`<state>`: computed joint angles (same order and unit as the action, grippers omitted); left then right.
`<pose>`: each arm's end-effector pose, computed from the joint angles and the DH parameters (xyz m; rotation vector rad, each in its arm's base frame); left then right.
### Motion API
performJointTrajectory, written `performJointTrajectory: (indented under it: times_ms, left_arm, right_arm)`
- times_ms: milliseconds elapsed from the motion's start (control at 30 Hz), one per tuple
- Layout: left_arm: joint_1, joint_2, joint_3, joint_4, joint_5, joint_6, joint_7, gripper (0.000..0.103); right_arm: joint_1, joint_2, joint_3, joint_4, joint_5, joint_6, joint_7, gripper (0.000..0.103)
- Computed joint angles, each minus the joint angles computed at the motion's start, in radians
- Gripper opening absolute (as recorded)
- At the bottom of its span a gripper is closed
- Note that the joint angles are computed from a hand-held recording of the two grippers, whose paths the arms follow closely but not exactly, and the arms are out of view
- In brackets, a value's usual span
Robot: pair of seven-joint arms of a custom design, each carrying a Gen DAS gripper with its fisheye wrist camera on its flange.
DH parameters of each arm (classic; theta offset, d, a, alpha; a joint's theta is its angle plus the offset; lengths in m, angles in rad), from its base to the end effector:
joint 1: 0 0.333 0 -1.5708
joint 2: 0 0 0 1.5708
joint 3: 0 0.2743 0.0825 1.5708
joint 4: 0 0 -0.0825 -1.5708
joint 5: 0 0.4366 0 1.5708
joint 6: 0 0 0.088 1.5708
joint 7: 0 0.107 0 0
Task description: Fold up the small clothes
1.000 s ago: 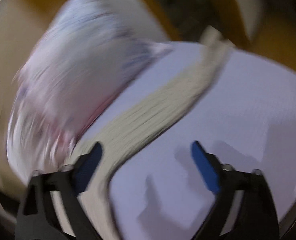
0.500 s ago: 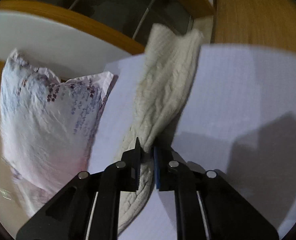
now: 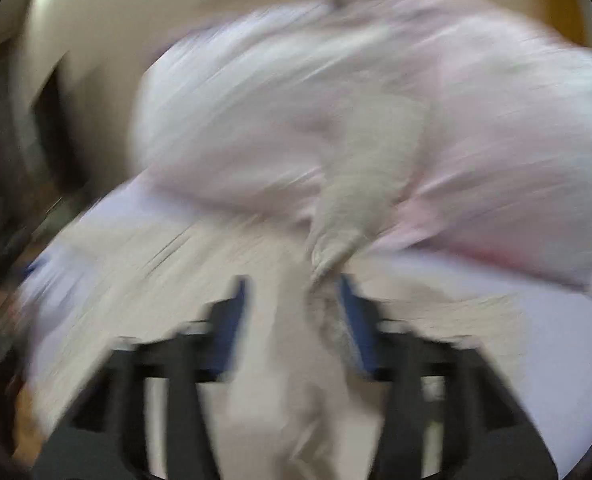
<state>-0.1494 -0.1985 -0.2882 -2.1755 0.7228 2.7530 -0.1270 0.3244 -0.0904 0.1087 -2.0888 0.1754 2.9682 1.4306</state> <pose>0.5256 -0.2821 0.4908 -2.3069 1.1124 -1.1525 0.5731 0.2536 0.5185 -1.8755 1.2150 -0.6003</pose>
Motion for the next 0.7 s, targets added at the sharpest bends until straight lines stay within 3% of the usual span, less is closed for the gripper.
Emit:
performJointTrajectory:
  times_ms: [133,267,400,500,567,633,700]
  left_arm:
    - [0.022,0.017,0.021,-0.010,-0.024,0.050,-0.047,0.091]
    - [0.035,0.057,0.050,-0.001,-0.091,0.083,-0.055,0.080]
    - [0.070,0.076,0.061,0.001,-0.050,0.138,-0.151,0.071]
    - [0.092,0.084,0.074,-0.003,-0.047,0.164,-0.212,0.050]
    - [0.079,0.096,0.090,0.012,-0.128,0.114,-0.139,0.016]
    - [0.066,0.107,0.093,0.047,-0.175,0.044,-0.069,0.009]
    - [0.052,0.125,0.070,0.134,-0.093,-0.055,-0.029,0.008]
  right_arm:
    - [-0.007,-0.064,0.005,-0.102,0.010,0.143,0.013,0.089]
    - [-0.012,-0.160,-0.042,-0.196,0.115,0.133,0.041,0.089]
    - [0.029,-0.202,-0.128,-0.256,0.255,0.129,0.012,0.089]
    - [0.081,-0.225,-0.192,-0.288,0.361,0.139,-0.047,0.089]
    - [0.086,-0.235,-0.205,-0.300,0.400,0.145,-0.069,0.089]
    - [0.096,-0.243,-0.218,-0.310,0.432,0.153,-0.092,0.089]
    - [0.106,-0.251,-0.231,-0.318,0.459,0.167,-0.115,0.089]
